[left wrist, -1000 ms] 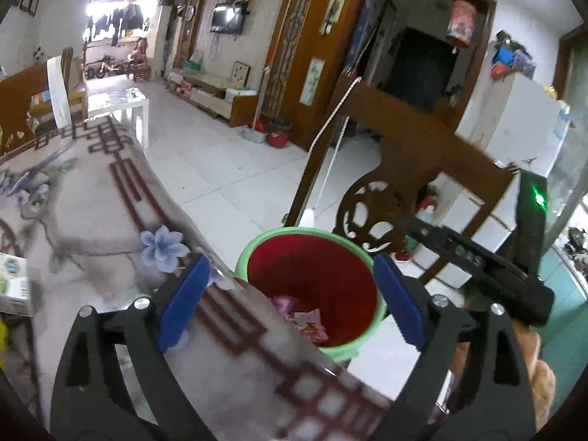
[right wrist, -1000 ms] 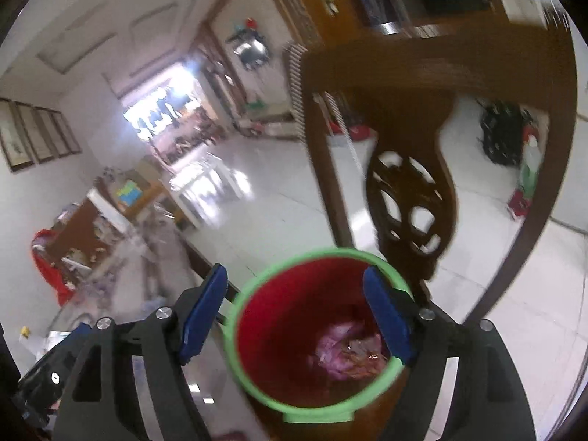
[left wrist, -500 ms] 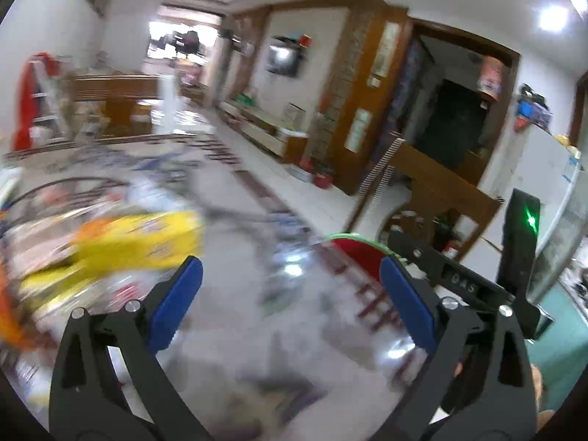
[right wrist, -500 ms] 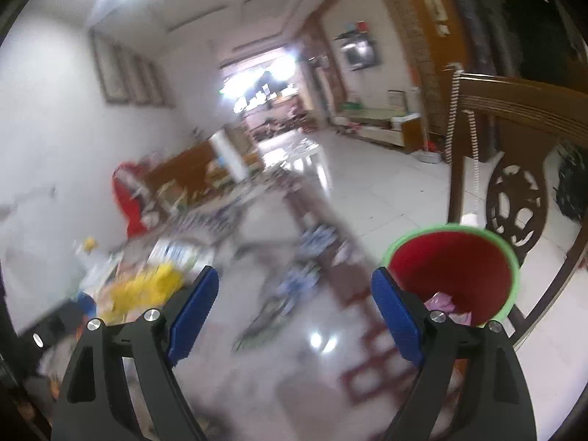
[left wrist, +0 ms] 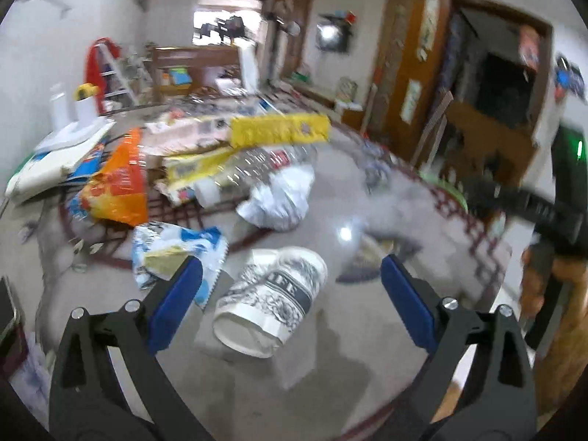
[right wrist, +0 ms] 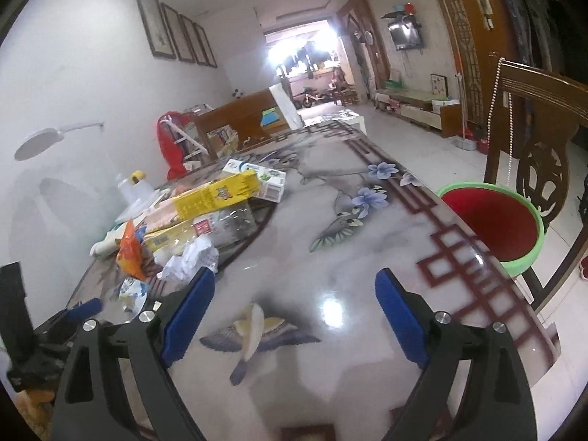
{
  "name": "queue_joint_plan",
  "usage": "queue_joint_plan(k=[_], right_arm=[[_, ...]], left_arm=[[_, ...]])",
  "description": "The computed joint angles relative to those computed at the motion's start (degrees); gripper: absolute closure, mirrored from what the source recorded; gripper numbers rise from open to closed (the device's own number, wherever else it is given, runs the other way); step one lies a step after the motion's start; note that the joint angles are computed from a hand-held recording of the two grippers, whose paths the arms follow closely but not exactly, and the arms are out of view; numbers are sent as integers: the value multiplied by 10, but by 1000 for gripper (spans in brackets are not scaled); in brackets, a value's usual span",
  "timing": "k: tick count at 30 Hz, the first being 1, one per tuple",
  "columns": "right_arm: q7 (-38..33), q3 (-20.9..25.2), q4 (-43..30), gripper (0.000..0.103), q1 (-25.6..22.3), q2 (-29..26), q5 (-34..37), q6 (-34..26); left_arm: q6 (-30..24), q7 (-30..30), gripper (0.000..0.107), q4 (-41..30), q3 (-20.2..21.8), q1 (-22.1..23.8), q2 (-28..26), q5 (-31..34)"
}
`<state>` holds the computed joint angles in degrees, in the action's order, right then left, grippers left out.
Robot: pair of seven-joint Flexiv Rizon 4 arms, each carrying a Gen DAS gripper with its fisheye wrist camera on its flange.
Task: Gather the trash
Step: 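Grasp the white printed paper cup with the left gripper while the right grasps crumpled white paper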
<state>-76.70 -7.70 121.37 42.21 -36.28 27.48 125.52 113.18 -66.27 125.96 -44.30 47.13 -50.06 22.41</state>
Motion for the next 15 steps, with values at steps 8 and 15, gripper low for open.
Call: queue_joint_plan(k=[8, 15], right_arm=[[43, 61, -45, 16, -87, -35, -110, -31], [110, 94, -117, 16, -144, -71, -214, -96]], left_arm=[[-97, 105, 13, -56, 28, -36, -23, -30], [-161, 160, 39, -74, -11, -25, -47, -97]])
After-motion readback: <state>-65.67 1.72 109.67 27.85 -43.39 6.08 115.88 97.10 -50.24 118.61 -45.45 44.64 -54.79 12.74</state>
